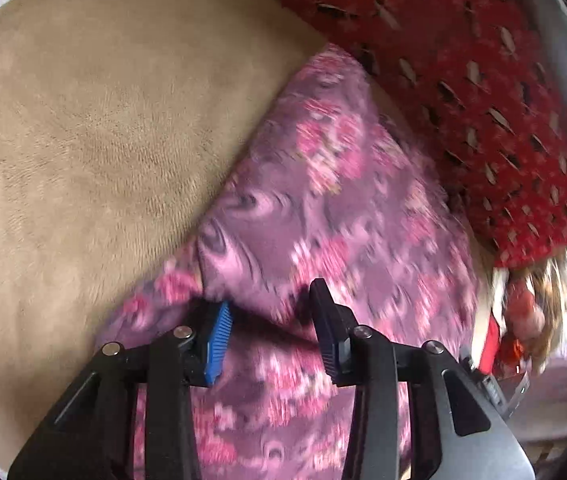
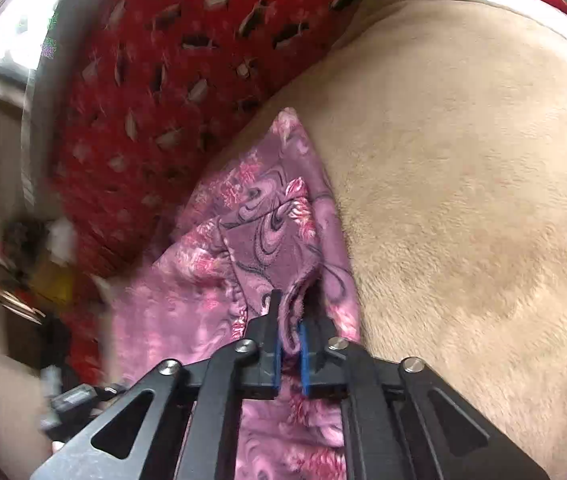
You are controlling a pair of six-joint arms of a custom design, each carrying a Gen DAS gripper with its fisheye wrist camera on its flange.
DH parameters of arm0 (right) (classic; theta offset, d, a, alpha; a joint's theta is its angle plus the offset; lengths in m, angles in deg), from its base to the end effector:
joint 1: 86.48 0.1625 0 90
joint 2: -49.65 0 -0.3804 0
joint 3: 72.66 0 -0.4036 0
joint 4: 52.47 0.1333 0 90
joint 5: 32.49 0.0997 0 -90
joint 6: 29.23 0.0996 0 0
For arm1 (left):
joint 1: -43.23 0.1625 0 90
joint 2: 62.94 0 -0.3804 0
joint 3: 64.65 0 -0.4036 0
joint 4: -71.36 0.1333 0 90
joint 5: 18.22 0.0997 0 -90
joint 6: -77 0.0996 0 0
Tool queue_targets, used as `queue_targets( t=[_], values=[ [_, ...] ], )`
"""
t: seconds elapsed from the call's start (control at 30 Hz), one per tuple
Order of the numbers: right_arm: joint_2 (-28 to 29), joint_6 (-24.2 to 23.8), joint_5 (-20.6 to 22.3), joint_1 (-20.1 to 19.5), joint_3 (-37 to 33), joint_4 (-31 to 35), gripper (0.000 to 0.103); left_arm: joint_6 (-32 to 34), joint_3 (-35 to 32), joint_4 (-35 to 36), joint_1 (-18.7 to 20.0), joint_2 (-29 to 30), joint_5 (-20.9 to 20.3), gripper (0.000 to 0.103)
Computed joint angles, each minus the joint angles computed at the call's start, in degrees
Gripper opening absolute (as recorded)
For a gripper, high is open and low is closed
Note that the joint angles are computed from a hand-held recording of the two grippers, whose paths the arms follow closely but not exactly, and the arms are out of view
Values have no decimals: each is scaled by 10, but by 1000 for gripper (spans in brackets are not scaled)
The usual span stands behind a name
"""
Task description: Fold small clothes
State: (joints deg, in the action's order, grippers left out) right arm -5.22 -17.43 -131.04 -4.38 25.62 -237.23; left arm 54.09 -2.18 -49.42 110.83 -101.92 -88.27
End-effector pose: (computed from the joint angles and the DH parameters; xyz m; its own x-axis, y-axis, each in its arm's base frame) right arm 0.0279 -0.6614 0.2126 -0.9256 0.3721 -0.0688 0.2811 0.5542 -0.7835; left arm -0.1413 -0.7818 0.1607 -0.9629 -0.0639 -0.2623 0.0034 0.9686 -0.2486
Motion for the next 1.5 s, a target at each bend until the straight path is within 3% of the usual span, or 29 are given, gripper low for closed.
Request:
queue_targets(
  t=[0.03,0.1,0.17,0.23,0.3,0.37,0.43,0.57,0.73,1.0,1.1,1.23,1.33,1.5],
  values=[
    [-11,-8,-10,4,13,-13,15,14,19,-10,-2,-15,-14,35],
    [-21,-49,-52,30,33,-73,15,51,61,-41,-16,-41,-4,35],
    [-30,-88,-20,35,53,-113,15,95,94,-71,-36,-47,42,42],
    [-26,-114,-23,41,45,-59,18,102,88,-39,-43,-31,74,45],
    [2,-107,-91,45,8,50,18,115,87,-14,-50,-13,118,45],
    [-2,-105,-107,46,8,85,15,145,106,-24,-69,-18,153,45],
    [-14,-93,-107,49,22,86,18,145,119,-1,-71,-32,140,46],
    [-47,-62,-116,57,49,166,20,134,167,27,-77,-70,145,46],
    [-96,-70,-160,83,135,173,21,104,240,64,-74,-145,101,46],
    [-183,-64,-185,107,293,139,30,66,321,114,-55,-248,53,46],
    [-212,-74,-192,117,342,100,31,66,352,109,-43,-298,37,46],
    [-270,-71,-211,111,411,36,43,46,372,101,-16,-342,14,46],
    [-315,-67,-193,84,450,22,47,41,387,101,7,-366,5,46],
    [-324,-72,-82,20,482,27,47,31,389,121,56,-374,-75,53]
  ],
)
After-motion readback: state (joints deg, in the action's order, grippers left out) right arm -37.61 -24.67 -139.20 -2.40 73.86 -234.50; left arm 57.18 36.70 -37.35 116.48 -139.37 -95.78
